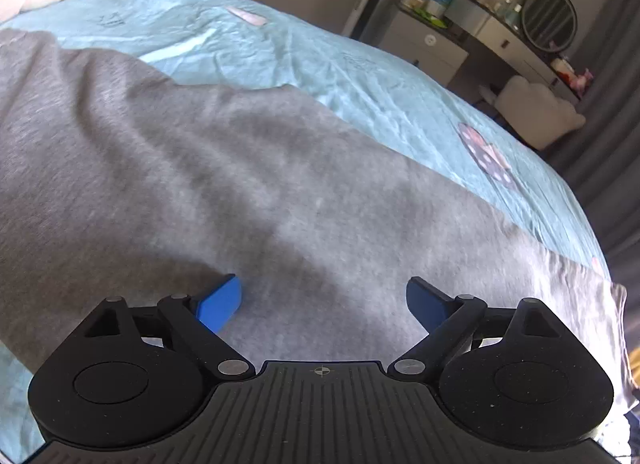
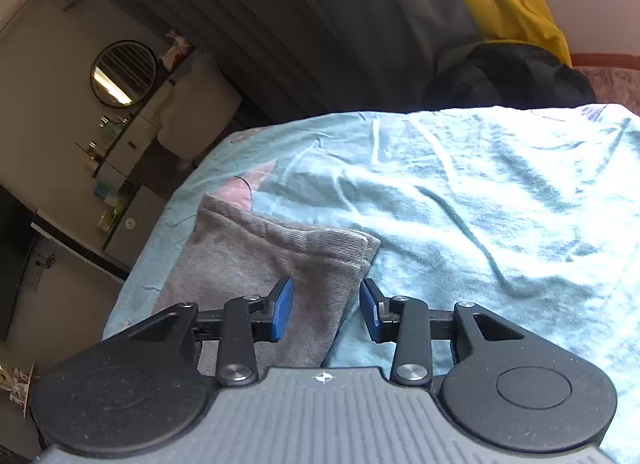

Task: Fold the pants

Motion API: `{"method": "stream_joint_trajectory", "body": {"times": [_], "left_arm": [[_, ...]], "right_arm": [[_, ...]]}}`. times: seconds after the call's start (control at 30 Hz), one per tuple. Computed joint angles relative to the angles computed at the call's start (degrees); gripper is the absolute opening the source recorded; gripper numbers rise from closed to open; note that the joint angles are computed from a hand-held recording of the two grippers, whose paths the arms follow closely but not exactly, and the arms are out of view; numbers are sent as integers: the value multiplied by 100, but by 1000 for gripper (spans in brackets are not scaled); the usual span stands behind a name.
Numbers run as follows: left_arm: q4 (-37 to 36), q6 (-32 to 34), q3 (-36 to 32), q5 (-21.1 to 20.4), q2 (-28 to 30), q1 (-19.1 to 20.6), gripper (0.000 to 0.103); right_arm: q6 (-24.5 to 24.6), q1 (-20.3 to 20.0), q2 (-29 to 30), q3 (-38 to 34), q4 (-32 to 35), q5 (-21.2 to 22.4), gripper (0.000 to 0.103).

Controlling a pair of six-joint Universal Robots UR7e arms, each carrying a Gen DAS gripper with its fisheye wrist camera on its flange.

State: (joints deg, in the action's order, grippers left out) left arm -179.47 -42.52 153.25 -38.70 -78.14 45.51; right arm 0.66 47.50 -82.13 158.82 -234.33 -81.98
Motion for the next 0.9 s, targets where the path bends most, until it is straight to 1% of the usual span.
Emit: {"method": "stream_joint_trajectory", "body": {"times": [0.03, 0.07, 0.13, 0.2, 0.27, 0.3, 0.33, 0.37, 0.4, 0.47, 0.57, 0.6, 0.63, 0.67, 0.7, 0.83, 0.87, 0.9], "left_arm": [[54, -26, -30, -75, -3, -20, 95], [56, -59, -43, -152, -9, -30, 95], [145, -327, -48, -121, -20, -95, 95], [340, -559, -101, -86, -34, -90, 95], [436, -684, -134, -34, -3, -95, 95], [536, -735, -161, 19, 24, -132, 95], [607, -710, -190, 48, 64, -170, 95], [680, -638, -234, 56, 115, -200, 95], [687, -558, -264, 97, 200, -256, 95], [328, -210, -305, 134, 472, -342, 95], [-81, 412, -521, 256, 937, -354, 95], [-247, 654, -631, 368, 1121, -308, 95], [-385, 832, -733, 520, 1262, -240, 94], [-488, 950, -834, 663, 1361, -147, 94], [-527, 1019, -962, 776, 1387, 12, 94], [-994, 1329, -1300, 958, 1294, 669, 91], [-869, 1482, -1419, 893, 1207, 874, 88], [-616, 1612, -1557, 872, 1145, 1055, 82]], "right_arm": [[-8, -56, -1, -110, 221, 123, 37], [50, -35, 65, -228, 322, 155, 37], [121, -157, 202, -337, 259, 414, 37], [157, -249, 237, -418, 337, 668, 37], [74, -213, 288, -505, 393, 771, 37], [-62, -227, 288, -509, 404, 843, 36], [-194, -197, 321, -519, 374, 827, 27], [-318, -184, 333, -519, 364, 802, 24], [-381, -182, 351, -528, 373, 789, 23], [-361, -338, 319, -473, 363, 1019, 23], [-205, -355, 200, -455, 527, 1022, 25], [-219, -352, 139, -445, 596, 1015, 27], [-273, -328, 91, -451, 675, 970, 31], [-358, -323, 41, -432, 739, 967, 32], [-454, -333, 8, -404, 772, 980, 34], [-788, -219, 4, -335, 735, 759, 35], [-810, -188, 26, -324, 692, 709, 35], [-811, -150, 88, -319, 594, 652, 35]]}}
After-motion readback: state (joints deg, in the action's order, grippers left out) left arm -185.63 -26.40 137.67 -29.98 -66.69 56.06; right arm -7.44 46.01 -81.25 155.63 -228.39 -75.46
